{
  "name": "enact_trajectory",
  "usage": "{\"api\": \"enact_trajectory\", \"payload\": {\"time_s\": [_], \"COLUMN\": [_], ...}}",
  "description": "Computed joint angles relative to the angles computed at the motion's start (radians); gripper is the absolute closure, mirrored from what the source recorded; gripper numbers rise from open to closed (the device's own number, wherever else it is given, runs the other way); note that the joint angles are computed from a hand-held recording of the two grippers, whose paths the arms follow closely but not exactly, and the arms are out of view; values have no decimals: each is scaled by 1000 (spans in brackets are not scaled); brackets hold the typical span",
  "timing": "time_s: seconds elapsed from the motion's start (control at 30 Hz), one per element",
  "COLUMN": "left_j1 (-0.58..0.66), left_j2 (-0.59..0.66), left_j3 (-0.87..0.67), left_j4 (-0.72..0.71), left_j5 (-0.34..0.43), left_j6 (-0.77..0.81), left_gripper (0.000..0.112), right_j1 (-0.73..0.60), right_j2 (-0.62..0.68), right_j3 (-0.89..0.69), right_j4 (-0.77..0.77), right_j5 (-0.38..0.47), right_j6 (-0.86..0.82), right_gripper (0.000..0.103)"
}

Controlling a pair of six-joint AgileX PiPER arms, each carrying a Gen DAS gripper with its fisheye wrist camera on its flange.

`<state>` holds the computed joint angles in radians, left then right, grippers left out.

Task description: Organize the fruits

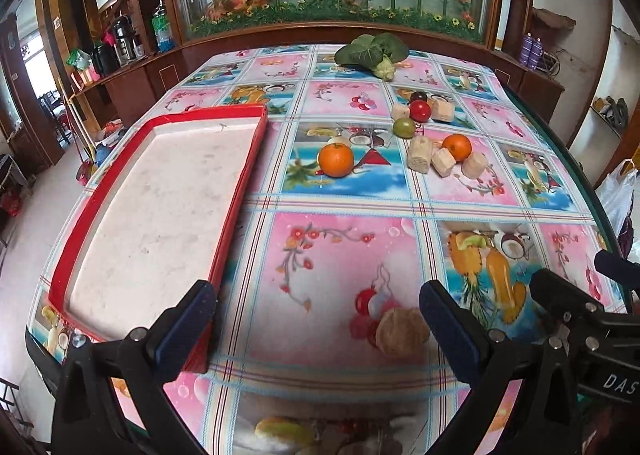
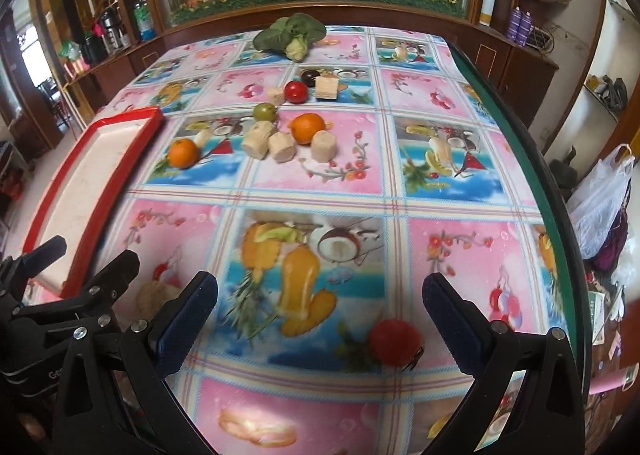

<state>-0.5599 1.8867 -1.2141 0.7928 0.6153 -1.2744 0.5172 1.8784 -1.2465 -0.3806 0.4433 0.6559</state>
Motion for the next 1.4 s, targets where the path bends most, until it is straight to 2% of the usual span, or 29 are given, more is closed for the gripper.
{"api": "enact_trajectory", "payload": {"time_s": [0.43,0.97,1.4], "left_j1": [-20,-49,-50], "left_j2": [-33,-33,-17], "left_j3": [59,46,21], "left_j4": [23,89,49], "left_j5": [-17,20,6], "left_j6": [-14,-65,-37], "left_gripper": [10,10,10], "right_j1": [59,67,46], "right_j2": [-48,-62,-70], "right_j3": [51,63,80], "right_j4": [-137,-218,-217], "right_j5": [23,40,33], "right_j6": [162,246,247], "right_gripper": [0,0,0]}}
